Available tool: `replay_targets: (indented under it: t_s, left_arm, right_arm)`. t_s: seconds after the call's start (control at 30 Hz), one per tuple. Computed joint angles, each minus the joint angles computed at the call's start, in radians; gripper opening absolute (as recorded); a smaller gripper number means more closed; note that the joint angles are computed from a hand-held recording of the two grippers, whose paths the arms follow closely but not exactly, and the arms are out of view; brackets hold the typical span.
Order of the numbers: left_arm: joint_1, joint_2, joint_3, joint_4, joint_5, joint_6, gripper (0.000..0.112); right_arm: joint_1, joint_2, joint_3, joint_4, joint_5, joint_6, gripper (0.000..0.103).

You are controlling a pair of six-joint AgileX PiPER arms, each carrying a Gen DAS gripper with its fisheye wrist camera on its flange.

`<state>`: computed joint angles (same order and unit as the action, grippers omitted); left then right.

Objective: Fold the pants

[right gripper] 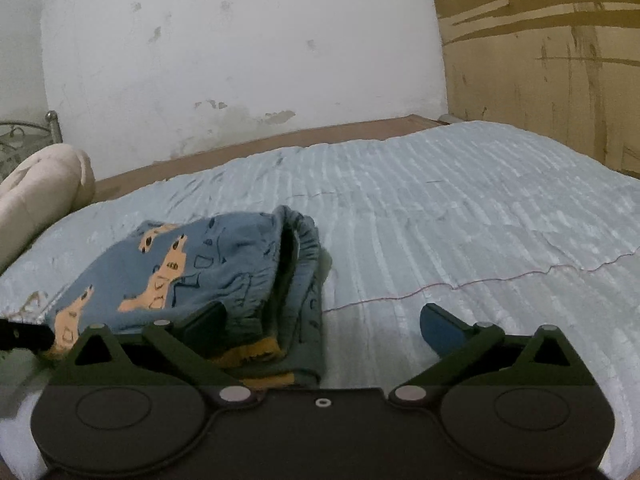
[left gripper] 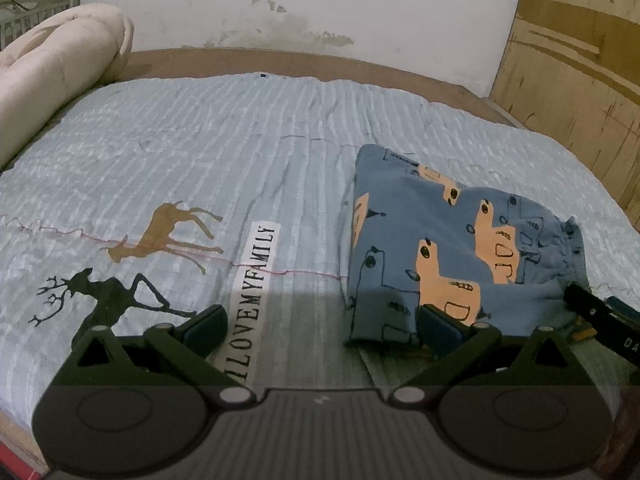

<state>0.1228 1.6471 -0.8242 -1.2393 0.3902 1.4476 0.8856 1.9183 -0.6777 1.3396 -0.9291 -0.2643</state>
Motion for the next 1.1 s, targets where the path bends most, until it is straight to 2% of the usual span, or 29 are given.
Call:
replay_targets:
  t_s: [0.07,0.13,0.23,0.33,0.43,0.57,0.63,0.7,0.77,0.83,0.9,1.0,1.1]
  left_arm:
    - [-0.011,-0.014,-0.002,0.030,-0.022,-0.039,0.102]
    - [-0.026,-0.023,-0.007,0.019,-0.049,-0.035,0.102]
    - [-0.043,-0.019,-0.034,-0.003,-0.061,-0.029,0.102]
    - [-0.084,0.022,-0.108,0.078,-0.068,-0.121,0.102]
    - [-0.139,0.076,-0.177,0.184,-0.106,-0.234,0.102]
    - [-0.193,0.148,-0.245,0.377,-0.151,-0.424,0.102]
    - [-0.207,0.179,-0.261,0.437,-0.168,-0.476,0.102]
    - [-0.207,0.203,-0.266,0.386,-0.173,-0.428,0.103]
    - [-0.193,0.216,-0.264,0.275,-0.158,-0.332,0.103]
    - [-0.185,0.216,-0.263,0.253,-0.146,-0.319,0.103]
    - [-0.180,0.202,-0.255,0.243,-0.140,-0.308,0.102]
    - [-0.168,0.172,-0.228,0.210,-0.130,-0.273,0.102]
    - [-0.153,0.153,-0.193,0.166,-0.115,-0.226,0.102]
  right_arm:
    - [0.001,-0.008,0.005,-0.010,-0.003,0.003,0.102]
    - [-0.019,-0.036,0.027,-0.082,0.009,0.023,0.102]
    - [-0.061,-0.063,0.010,-0.133,0.040,-0.059,0.102]
    - [-0.137,-0.079,-0.034,-0.213,0.115,-0.152,0.102]
    - [-0.211,-0.063,-0.126,-0.247,0.230,-0.296,0.102]
    - [-0.277,0.010,-0.281,-0.200,0.356,-0.524,0.102]
    - [-0.286,0.056,-0.352,-0.103,0.349,-0.656,0.102]
    - [-0.303,0.089,-0.397,-0.011,0.331,-0.729,0.102]
    - [-0.331,0.099,-0.398,0.017,0.319,-0.695,0.102]
    - [-0.364,0.096,-0.375,-0.018,0.333,-0.593,0.102]
    - [-0.398,0.073,-0.323,-0.115,0.362,-0.431,0.102]
    - [-0.387,0.009,-0.215,-0.242,0.300,-0.233,0.102]
    - [-0.354,-0.032,-0.146,-0.236,0.263,-0.199,0.102]
